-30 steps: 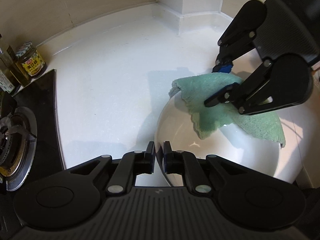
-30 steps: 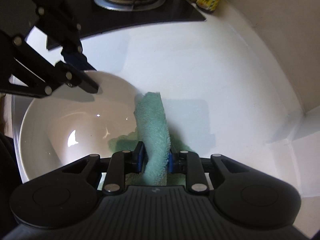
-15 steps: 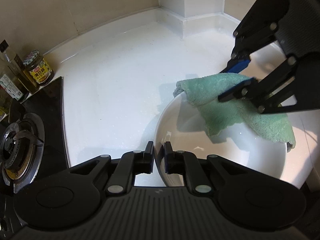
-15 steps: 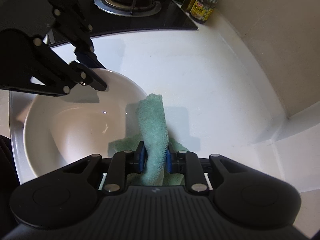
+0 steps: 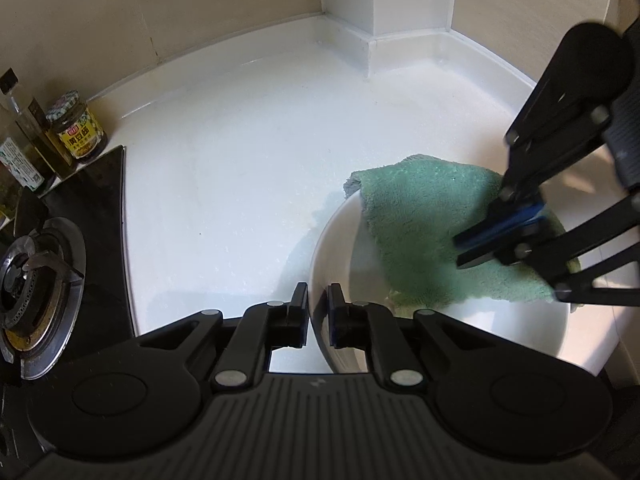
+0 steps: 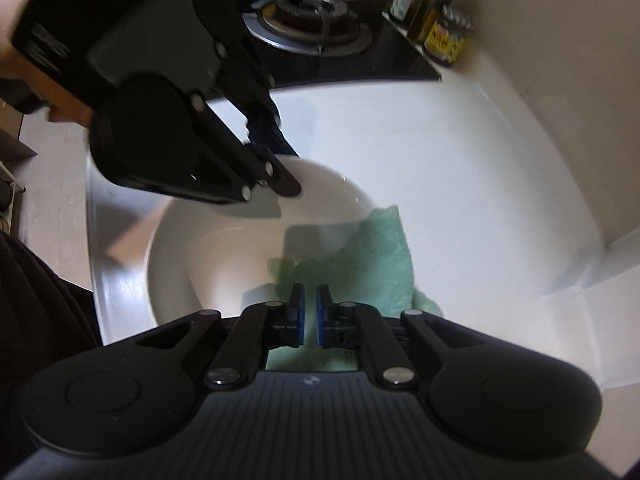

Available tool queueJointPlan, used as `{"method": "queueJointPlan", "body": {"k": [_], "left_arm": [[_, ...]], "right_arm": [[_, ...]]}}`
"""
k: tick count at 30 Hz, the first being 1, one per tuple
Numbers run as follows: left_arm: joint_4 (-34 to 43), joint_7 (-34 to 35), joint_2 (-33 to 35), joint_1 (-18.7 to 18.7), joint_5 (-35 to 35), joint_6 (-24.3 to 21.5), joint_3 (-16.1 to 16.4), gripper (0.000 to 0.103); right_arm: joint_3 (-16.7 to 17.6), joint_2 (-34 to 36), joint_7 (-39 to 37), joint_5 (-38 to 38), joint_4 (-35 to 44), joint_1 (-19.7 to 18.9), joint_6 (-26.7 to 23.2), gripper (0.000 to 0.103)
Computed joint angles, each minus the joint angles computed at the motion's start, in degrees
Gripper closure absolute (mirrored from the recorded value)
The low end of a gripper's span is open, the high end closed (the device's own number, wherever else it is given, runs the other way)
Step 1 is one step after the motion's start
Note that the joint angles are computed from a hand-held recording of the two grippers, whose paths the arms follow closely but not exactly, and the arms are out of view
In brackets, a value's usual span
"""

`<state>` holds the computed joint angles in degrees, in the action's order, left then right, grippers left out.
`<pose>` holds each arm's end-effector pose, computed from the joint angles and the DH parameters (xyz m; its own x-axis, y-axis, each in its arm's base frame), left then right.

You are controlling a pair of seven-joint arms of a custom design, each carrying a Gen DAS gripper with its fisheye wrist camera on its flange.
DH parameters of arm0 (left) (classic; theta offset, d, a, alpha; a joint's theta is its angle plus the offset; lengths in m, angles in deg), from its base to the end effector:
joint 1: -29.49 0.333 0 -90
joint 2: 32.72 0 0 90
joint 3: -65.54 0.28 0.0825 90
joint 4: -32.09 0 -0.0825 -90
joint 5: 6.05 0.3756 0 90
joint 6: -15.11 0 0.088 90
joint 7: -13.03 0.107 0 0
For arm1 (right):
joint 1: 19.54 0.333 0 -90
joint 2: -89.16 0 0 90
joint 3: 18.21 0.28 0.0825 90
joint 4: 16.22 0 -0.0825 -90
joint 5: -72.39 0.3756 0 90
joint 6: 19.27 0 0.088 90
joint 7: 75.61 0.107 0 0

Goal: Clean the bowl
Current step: 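Press the towel against the bowl's outer wall near the rim while the left tool holds it, then sweep the towel around the bowl's outer wall while the left tool turns the bowl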

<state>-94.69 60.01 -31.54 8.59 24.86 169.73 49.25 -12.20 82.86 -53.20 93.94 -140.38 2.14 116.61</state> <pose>0.4349 -0.3513 0.3859 -0.3119 -0.9486 -0.0533 -0.7965 0.2916 -0.5296 0.4750 0.2550 0.4436 0.9787 -0.1611 0.1276 -0.0994 -0.9145 -0.3922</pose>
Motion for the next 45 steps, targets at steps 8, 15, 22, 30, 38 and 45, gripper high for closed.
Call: {"method": "queueJointPlan", "body": {"k": [8,15,22,30,38,45], "left_arm": [[-1.04,3.61,-0.3,0.46,-4.28,2.04,0.09,0.094],[0.2,4.49,1.01,0.01,-4.45,0.87,-0.02,0.094],[-0.12,4.94,1.06,0.02,-5.4,1.83,0.08,0.095],[-0.58,8.73,1.51,0.05,-6.9,3.87,-0.01,0.095],[1.33,5.72,2.43,-1.02,-3.96,1.67,-0.18,0.095],[-0.27,8.24,1.36,-0.52,-6.03,2.81,-0.15,0.095]], "right_arm": [[0.6,3.98,3.51,-1.91,3.42,0.12,-2.65,0.095],[0.82,3.85,9.27,-6.37,2.55,0.07,-1.93,0.094],[1.52,6.4,9.15,-4.85,4.29,0.92,-3.42,0.096],[0.92,5.94,3.36,-5.54,5.91,0.66,-13.46,0.097],[1.42,7.61,7.02,-3.87,5.21,0.51,-5.14,0.097],[0.85,11.02,4.87,-2.64,12.06,-0.17,-20.64,0.095]]}}
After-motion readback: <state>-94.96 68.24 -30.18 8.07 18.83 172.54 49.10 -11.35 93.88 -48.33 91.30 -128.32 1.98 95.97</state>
